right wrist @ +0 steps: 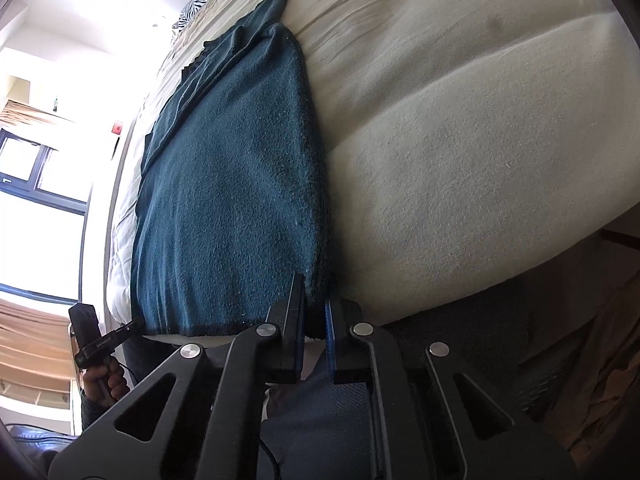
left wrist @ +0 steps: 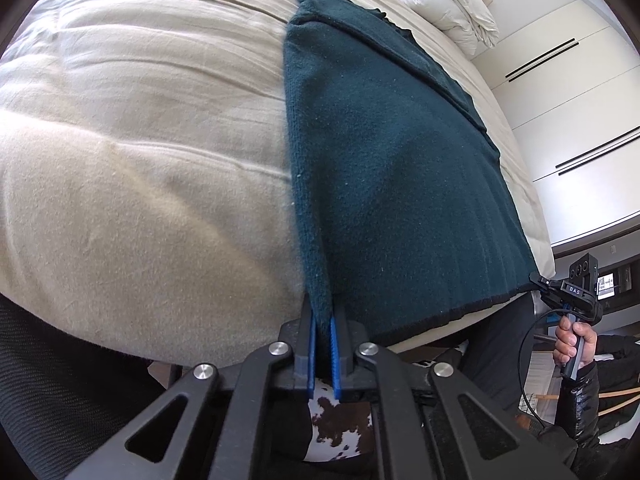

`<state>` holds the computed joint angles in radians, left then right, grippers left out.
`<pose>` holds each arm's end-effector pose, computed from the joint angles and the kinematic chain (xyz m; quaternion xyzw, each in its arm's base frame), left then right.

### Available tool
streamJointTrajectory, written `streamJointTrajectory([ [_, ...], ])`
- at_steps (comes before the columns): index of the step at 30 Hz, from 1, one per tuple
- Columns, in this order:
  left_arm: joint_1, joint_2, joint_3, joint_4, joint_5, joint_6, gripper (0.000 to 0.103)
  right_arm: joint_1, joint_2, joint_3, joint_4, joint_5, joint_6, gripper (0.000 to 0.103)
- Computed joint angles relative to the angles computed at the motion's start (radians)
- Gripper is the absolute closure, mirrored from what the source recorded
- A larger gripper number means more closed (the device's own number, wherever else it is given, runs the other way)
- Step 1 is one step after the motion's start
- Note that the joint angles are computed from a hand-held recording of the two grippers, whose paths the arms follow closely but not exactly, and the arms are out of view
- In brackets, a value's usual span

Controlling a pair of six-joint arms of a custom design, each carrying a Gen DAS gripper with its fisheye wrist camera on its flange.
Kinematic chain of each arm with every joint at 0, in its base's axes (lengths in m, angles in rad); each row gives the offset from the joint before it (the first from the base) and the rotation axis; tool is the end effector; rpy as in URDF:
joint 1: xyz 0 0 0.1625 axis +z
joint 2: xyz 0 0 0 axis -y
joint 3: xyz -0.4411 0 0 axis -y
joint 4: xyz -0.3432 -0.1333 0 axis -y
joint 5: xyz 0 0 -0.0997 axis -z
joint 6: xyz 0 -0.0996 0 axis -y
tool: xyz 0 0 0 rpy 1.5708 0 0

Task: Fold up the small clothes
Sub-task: 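Lift the hem with the left gripper and fold it toward the collar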

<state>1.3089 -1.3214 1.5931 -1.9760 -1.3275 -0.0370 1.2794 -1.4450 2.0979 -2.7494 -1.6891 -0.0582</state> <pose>0.0092 -0.5731 0.4153 0.1031 0.9851 -0.0835 0.1099 -0.0168 -0.4792 0.3561 -0.1274 -0.9556 0.2455 0.1013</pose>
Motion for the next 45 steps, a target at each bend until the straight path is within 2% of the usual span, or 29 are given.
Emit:
streamJointTrajectory([
  [6,0.009,-0.009,-0.035,-0.026,-0.078,0.013,0.097,0.013,-0.014,0.004,-0.025,0.063,-0.004,0.097],
  [16,0.035,0.03,-0.118,-0.131,-0.309,-0.039,0.097,0.046,0.016,-0.059,-0.108,0.275,0.042,0.097],
  [19,0.041,0.065,-0.168,-0.149,-0.366,-0.069,0.097,0.061,0.054,-0.108,-0.139,0.308,0.073,0.097],
  [25,0.047,0.135,-0.263,-0.191,-0.428,-0.116,0.097,0.093,0.147,-0.245,-0.134,0.312,0.109,0.097],
  [33,0.08,0.265,-0.449,-0.202,-0.463,-0.202,0.097,0.093,0.263,-0.434,-0.123,0.325,0.168,0.097],
  [39,0.089,0.413,-0.676,-0.153,-0.466,-0.249,0.097,0.103,0.363,-0.622,-0.084,0.292,0.192,0.097],
  [45,0.085,0.599,-0.994,-0.013,-0.451,-0.253,0.097,0.108,0.495,-0.86,-0.007,0.239,0.205,0.097],
])
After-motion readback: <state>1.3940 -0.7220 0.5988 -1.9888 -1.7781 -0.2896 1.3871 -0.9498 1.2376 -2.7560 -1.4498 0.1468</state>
